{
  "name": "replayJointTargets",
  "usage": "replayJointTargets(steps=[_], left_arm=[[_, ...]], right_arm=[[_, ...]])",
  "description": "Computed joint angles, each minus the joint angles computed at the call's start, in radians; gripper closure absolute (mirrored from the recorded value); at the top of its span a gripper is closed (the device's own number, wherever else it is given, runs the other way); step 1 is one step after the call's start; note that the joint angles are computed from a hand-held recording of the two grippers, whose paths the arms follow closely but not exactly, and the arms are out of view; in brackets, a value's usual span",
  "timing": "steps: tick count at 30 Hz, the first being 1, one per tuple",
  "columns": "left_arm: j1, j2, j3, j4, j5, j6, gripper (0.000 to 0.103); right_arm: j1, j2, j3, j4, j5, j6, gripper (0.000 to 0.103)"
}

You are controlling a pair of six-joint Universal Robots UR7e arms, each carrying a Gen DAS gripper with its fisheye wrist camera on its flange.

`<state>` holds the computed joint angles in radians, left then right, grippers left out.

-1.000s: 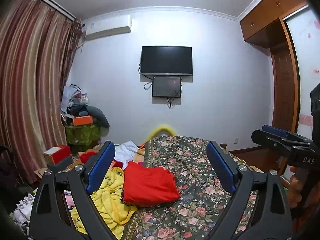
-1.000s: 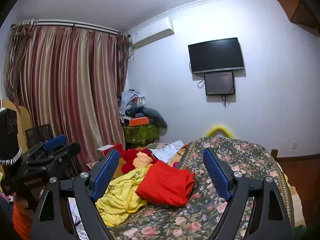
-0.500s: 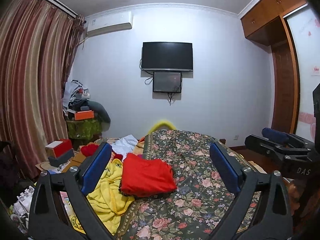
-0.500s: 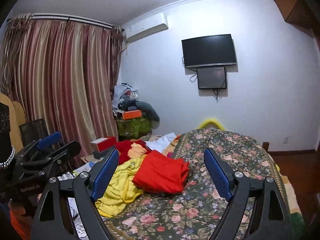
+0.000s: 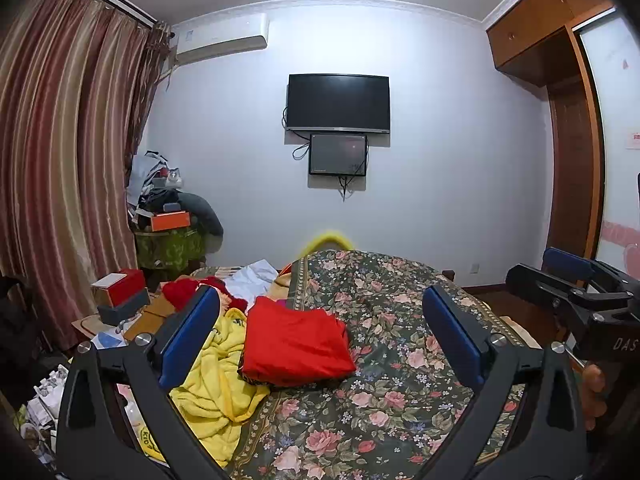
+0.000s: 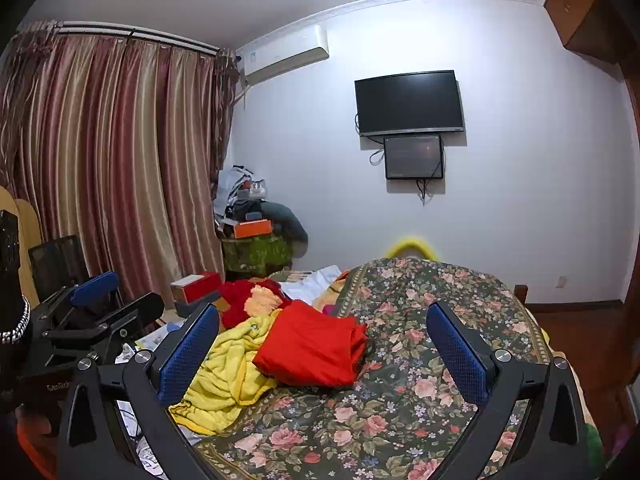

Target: Fold large clothes

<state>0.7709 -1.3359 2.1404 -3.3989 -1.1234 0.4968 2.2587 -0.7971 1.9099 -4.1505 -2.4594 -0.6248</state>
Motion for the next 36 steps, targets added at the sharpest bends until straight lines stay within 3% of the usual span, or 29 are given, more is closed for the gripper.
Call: replayJointTargets(steps=[36], left_arm=[[-0.011,0.004,0.004,0.008,-0.001,-0.025,0.0]], right_arm=[[-0.017,-0.014,0.016,0.015,0.001,0.059,0.0]])
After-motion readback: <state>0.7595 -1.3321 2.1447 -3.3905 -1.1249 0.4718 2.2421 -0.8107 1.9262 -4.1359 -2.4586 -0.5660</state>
